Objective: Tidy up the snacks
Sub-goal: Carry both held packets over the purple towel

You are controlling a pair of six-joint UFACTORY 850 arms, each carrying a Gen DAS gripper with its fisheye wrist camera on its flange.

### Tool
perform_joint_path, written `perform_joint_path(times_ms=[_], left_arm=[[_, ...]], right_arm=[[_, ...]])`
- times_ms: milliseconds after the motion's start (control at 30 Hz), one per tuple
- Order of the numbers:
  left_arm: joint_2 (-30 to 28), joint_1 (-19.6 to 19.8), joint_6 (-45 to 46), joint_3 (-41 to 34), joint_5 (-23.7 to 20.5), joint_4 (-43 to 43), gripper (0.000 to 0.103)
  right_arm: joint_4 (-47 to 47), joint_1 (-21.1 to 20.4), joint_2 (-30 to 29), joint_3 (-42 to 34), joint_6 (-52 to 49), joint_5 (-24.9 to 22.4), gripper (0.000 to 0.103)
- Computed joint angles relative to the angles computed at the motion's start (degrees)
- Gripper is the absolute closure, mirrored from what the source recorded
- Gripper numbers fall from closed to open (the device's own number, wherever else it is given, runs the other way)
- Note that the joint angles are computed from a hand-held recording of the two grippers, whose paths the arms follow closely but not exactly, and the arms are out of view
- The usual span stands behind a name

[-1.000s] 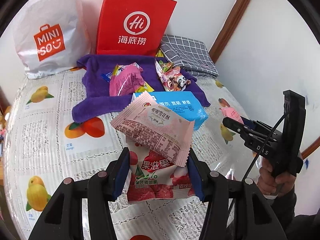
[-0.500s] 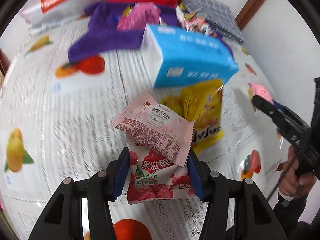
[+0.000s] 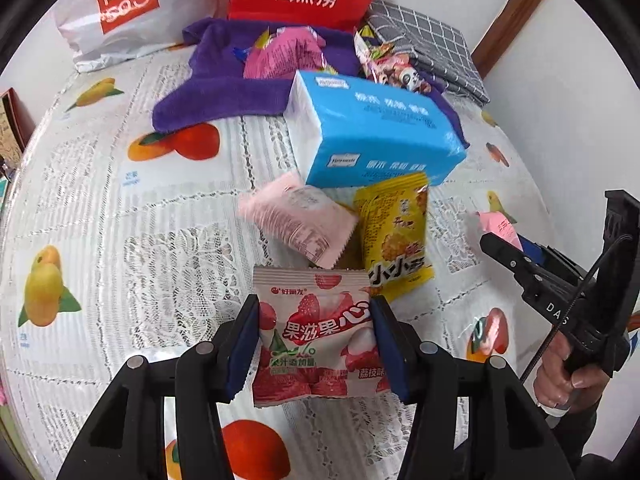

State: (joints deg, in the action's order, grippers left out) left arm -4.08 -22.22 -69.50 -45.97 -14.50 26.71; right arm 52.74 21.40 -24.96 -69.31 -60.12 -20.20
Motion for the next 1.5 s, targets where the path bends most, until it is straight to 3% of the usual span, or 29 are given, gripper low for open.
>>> perform_joint_path(times_ms=[367, 800, 1167, 1500], left_arm=[[2.6, -1.8, -9.9, -2.4, -3.1, 11.7, 0.051], [1.9, -0.2, -7.5, -10.5, -6.3, 16.6, 0.051], [-2.0, 3.7, -2.3, -18.6, -7.1, 16.4, 0.051], [-6.9, 8.2, 2.3, -24.3, -5.6, 13.9, 0.051]], right_arm=[[1.7, 0.2, 3.1, -0.5, -2.9, 0.3, 0.063], [-1.4, 1.5, 1.8, -10.2, 0.8, -1.3, 0.063], [-10.4, 2.4, -5.8, -25.7, 11.4, -5.0, 0.063], [-16.2, 2.0, -17.7, -43.2, 21.2, -13.4, 0.063]])
